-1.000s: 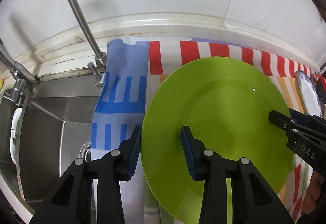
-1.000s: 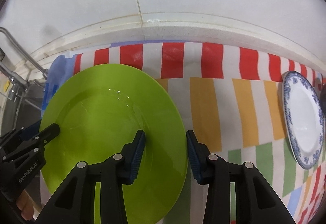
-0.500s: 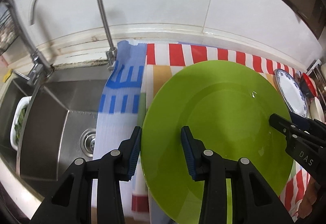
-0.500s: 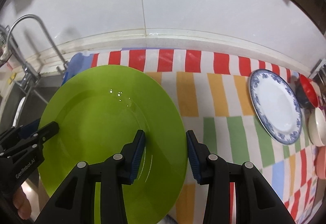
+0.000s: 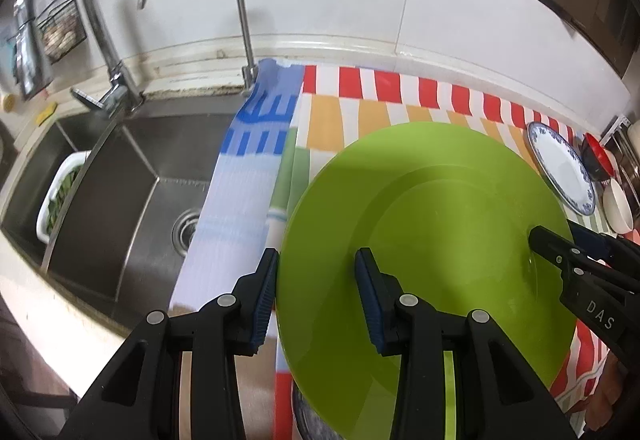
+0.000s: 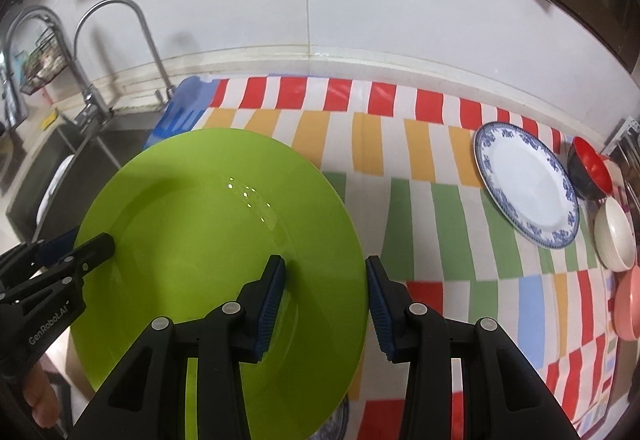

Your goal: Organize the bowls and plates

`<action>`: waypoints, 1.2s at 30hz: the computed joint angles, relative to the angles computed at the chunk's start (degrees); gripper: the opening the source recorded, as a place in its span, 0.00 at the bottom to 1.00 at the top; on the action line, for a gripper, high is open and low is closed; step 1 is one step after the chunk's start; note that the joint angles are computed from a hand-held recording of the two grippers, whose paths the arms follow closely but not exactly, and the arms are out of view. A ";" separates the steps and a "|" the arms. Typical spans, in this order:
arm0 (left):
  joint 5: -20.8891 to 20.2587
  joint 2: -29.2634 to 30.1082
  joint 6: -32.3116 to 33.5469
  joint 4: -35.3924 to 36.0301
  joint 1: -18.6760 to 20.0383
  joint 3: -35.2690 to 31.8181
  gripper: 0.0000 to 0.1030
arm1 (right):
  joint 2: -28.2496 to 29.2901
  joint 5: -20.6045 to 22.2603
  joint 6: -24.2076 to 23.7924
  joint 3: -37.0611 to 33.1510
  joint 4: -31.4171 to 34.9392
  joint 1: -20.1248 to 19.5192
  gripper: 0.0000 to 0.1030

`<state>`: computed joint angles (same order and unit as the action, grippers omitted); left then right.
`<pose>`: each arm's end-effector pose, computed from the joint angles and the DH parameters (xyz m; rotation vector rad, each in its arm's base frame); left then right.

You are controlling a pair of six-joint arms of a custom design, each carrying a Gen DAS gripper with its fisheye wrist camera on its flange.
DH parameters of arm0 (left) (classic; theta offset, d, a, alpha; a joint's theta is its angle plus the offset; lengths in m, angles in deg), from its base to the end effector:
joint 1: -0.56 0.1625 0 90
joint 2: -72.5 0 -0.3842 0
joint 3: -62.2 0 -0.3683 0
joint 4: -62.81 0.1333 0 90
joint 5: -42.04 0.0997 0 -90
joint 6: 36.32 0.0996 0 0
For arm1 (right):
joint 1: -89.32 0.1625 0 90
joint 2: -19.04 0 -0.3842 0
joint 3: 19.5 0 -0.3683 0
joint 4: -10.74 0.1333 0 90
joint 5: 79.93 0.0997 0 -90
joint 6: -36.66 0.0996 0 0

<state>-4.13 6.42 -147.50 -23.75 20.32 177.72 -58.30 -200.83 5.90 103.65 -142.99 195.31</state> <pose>-0.3063 -0.3250 0.1110 -0.3397 2.1071 -0.8548 0.2063 -0.4216 0.2226 0.9106 -2.3871 0.3084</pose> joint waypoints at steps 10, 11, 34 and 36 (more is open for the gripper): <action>-6.34 2.74 -4.52 -3.03 -3.63 1.74 0.38 | -5.54 0.40 -3.08 4.98 2.46 -2.35 0.41; -6.76 2.92 -4.61 -3.45 -3.81 1.97 0.38 | -6.00 0.34 -3.38 5.40 2.77 -2.58 0.41; -11.75 6.19 -4.27 -9.71 -3.21 4.84 0.38 | -6.81 -0.04 -5.91 10.11 2.53 -7.41 0.41; -11.82 6.23 -4.15 -10.05 -3.12 5.07 0.38 | -6.59 -0.21 -5.85 10.21 2.46 -7.58 0.41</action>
